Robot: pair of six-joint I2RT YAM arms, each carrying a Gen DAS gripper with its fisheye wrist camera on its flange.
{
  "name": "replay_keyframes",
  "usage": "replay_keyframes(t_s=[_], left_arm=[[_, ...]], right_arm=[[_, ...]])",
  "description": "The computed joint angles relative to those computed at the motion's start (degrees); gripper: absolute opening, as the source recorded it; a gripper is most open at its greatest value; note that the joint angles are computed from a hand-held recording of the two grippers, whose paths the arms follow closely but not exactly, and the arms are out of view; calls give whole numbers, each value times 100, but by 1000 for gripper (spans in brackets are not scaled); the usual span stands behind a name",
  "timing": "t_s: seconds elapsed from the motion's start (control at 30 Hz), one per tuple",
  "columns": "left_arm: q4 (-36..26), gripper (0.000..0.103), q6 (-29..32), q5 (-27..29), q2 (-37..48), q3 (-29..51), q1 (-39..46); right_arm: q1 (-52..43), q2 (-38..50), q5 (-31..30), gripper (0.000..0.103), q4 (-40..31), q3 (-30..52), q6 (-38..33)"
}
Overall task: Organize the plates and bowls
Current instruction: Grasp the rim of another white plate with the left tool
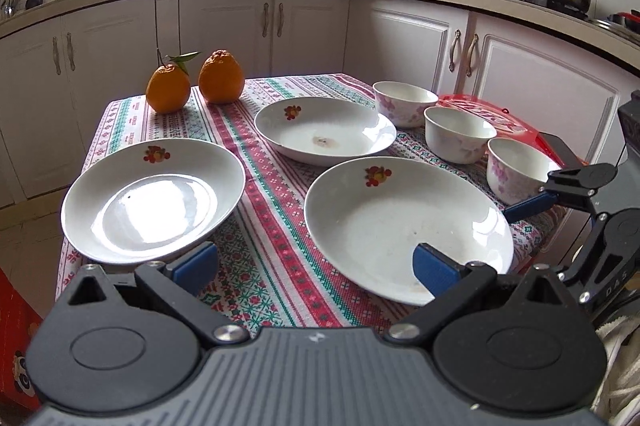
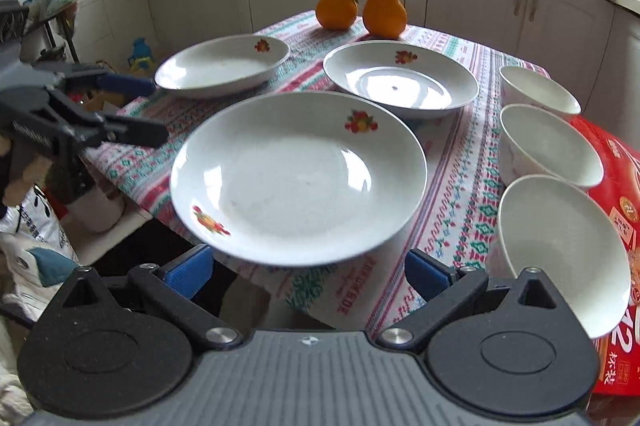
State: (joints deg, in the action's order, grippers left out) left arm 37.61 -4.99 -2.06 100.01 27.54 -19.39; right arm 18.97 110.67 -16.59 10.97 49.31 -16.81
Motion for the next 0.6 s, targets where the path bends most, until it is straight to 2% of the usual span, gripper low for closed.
replay_keyframes(t_s=[0.23, 0.43, 0.6], left_arm=[[-424, 102, 431, 19, 7, 355, -38], [-937, 102, 667, 650, 201, 826, 229], [-1729, 102, 926, 1234, 551, 1557, 437]], right_arm=[[116, 272, 158, 103, 263, 52, 46], [232, 405, 400, 103, 367, 154, 23], [316, 445, 528, 103, 436, 185, -142]])
